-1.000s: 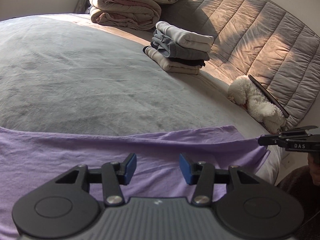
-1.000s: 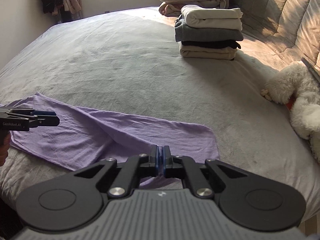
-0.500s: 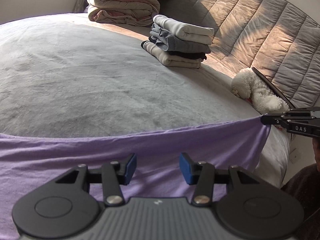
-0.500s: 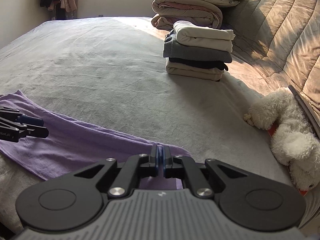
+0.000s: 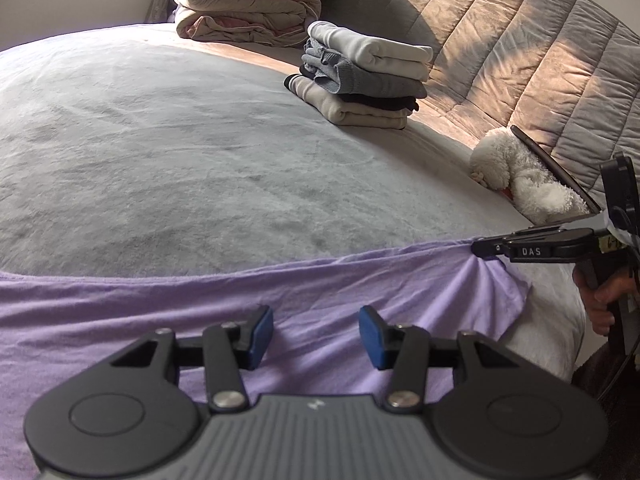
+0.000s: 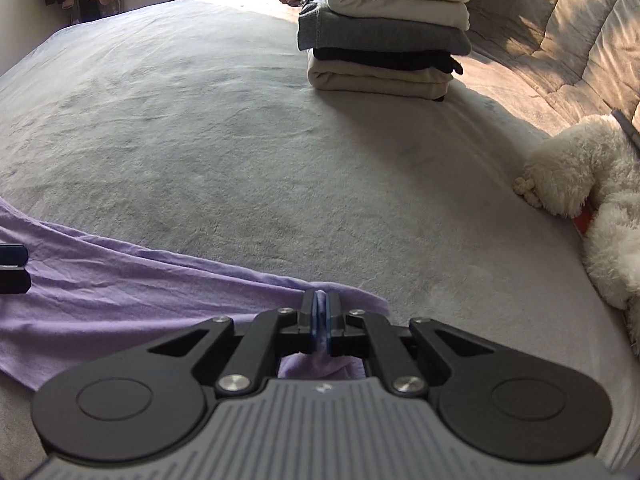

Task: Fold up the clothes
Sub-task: 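Open the right tool and release the folded strip, then grasp the end of the folded lavender strip with the right tool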

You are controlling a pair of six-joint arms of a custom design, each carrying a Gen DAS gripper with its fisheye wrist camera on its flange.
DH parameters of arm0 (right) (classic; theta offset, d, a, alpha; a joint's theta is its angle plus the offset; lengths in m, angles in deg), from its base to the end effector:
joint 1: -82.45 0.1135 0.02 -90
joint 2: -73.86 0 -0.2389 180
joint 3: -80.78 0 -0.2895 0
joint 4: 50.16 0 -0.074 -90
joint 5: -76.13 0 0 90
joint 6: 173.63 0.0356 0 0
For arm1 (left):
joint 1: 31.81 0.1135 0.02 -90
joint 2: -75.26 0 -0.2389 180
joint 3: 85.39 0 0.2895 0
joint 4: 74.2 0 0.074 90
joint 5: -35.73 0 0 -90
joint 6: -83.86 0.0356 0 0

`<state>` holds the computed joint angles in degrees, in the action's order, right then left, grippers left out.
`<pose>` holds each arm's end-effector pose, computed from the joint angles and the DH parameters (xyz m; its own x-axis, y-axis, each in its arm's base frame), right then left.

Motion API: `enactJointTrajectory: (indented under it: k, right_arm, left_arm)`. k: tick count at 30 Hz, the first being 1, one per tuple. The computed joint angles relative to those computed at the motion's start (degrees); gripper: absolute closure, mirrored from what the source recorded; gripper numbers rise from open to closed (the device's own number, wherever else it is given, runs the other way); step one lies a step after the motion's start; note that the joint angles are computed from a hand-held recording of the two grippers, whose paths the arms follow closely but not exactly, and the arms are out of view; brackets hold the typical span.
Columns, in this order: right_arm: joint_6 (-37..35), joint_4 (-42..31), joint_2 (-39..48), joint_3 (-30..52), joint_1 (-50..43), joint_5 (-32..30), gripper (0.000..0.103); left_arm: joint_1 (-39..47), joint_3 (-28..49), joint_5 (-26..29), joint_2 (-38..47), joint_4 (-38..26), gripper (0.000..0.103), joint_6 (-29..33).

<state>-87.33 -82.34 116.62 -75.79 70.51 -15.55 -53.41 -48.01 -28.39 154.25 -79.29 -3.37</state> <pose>0.1822 -0.0375 0.0941 -0.7764 0.0982 -0.6226 0.1391 0.9901 -0.0173 0.2393 -0.1115 0.0786 -0.6464 0.3027 -0.7004 0.6415 0.7125 -0.2841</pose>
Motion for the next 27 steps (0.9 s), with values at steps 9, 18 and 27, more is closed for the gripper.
enactJointTrajectory:
  k: [9, 18, 27]
  right_arm:
    - [-1.05, -11.57, -4.29, 3.27, -17.67, -18.43, 0.087]
    - [-4.79, -15.15, -12.49, -1.80, -16.38, -16.44, 0.068]
    - [-5.34, -25.35, -32.33, -7.63, -3.13, -1.03, 0.073]
  left_arm:
    - [0.09, 0.28, 0.64, -0.33, -0.40, 0.055, -0.14]
    - [-0.85, -0.08, -0.22, -0.93, -0.73, 0.055, 0.36]
    - [-0.62, 1.00, 2.71, -1.94, -2.73, 0.055, -0.25]
